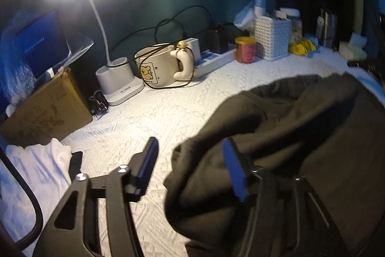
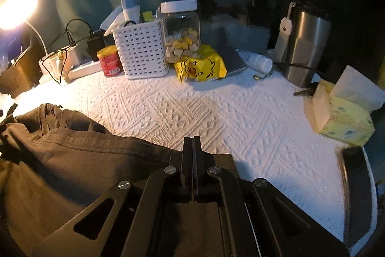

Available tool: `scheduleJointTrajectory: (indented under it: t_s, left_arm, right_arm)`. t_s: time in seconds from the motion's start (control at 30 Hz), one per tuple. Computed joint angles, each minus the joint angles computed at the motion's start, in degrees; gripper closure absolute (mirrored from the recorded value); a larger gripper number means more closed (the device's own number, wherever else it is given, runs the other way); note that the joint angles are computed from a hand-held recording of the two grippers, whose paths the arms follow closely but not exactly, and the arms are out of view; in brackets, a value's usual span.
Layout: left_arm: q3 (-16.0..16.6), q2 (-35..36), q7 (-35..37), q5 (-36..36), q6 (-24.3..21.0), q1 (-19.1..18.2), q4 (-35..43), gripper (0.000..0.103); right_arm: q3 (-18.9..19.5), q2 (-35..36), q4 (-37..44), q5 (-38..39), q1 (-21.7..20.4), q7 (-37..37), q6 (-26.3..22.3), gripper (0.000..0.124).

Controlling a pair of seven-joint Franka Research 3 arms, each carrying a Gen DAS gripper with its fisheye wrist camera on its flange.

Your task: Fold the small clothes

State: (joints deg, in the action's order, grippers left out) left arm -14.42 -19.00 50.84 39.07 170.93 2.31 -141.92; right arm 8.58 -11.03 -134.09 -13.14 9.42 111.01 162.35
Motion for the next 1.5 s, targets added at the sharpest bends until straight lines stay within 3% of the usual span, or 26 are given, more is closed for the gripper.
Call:
scheduleJointTrajectory:
  t_s: [0.13, 0.17, 0.27, 0.33, 0.6, 0.7, 0.77, 1.0, 1.07, 1.13, 1.2, 1.3, 1.37, 1.43, 1.5]
  left_arm:
    - [4.14, 2.2, 6.58, -6.47, -2.98, -4.55, 1.39, 0.072]
    - [5.01, 2.67, 8.67, -8.59, -4.18, -5.75, 1.71, 0.08]
    - [5.68, 2.96, 11.82, -12.19, -5.71, -7.0, 1.52, 0.096]
    - [4.94, 2.5, 11.23, -12.71, -6.19, -6.46, 1.21, 0.1]
    - [-1.01, -2.71, -0.75, -3.32, -0.33, 1.99, 0.12, 0.1]
    - [-4.06, -3.27, -6.84, 1.79, 2.87, 7.85, 0.93, 0.1]
    - [-4.05, -2.64, -8.76, 3.08, 4.29, 9.36, 1.76, 0.1]
    - [-6.01, 1.17, -13.27, 8.55, 5.96, 13.19, 5.37, 0.1]
    - [-5.61, 2.43, -14.22, 9.88, 5.63, 12.8, 6.51, 0.1]
    - [-5.64, 2.8, -16.12, 12.17, 5.68, 12.79, 7.19, 0.1]
    - [-4.85, 3.21, -16.75, 13.51, 5.06, 11.81, 7.8, 0.1]
    - [-2.39, 3.4, -15.81, 13.04, 4.2, 9.18, 7.79, 0.1]
    - [-1.31, 3.53, -15.28, 12.68, 3.89, 8.07, 7.69, 0.1]
    - [-0.58, 3.47, -14.85, 12.29, 3.69, 7.22, 7.52, 0.1]
    - [-0.18, 3.17, -14.76, 12.12, 4.14, 6.87, 7.43, 0.1]
  right_arm:
    - [0.32, -0.77, -0.45, -0.67, -0.36, 0.77, -0.31, 0.123]
    - [0.24, -0.8, -0.48, -0.51, -0.3, 0.62, -0.27, 0.123]
    - [0.34, -1.06, -0.64, -0.47, -0.39, 0.64, -0.38, 0.124]
    - [0.34, -1.16, -0.71, -0.3, -0.39, 0.61, -0.38, 0.124]
    - [1.16, -3.26, -1.39, -1.61, -1.88, 2.67, 0.6, 0.124]
    - [1.94, -3.83, -1.19, -2.92, -3.2, 3.87, 1.35, 0.124]
    - [2.04, -3.64, -0.49, -3.34, -3.62, 3.63, 1.34, 0.124]
    - [-1.88, -0.15, 2.89, 5.34, 0.15, -3.84, -7.18, 0.123]
    - [-1.63, 0.87, 3.29, 4.39, -0.21, -2.06, -9.39, 0.117]
    - [-1.63, 1.68, 3.51, 2.86, -0.41, 0.03, -11.45, 0.082]
    - [-2.17, 2.02, 3.28, 2.85, -0.09, 0.69, -11.94, 0.076]
    - [-3.01, 2.19, 2.6, 4.68, 1.0, -1.77, -11.21, 0.077]
    - [-2.34, 2.29, 2.11, 2.01, 0.84, -0.71, -10.37, 0.083]
    - [-2.38, 2.42, 1.67, 1.35, 1.34, -2.04, -8.86, 0.117]
    - [-2.23, 2.85, 2.34, 1.13, 1.47, -2.0, -9.35, 0.117]
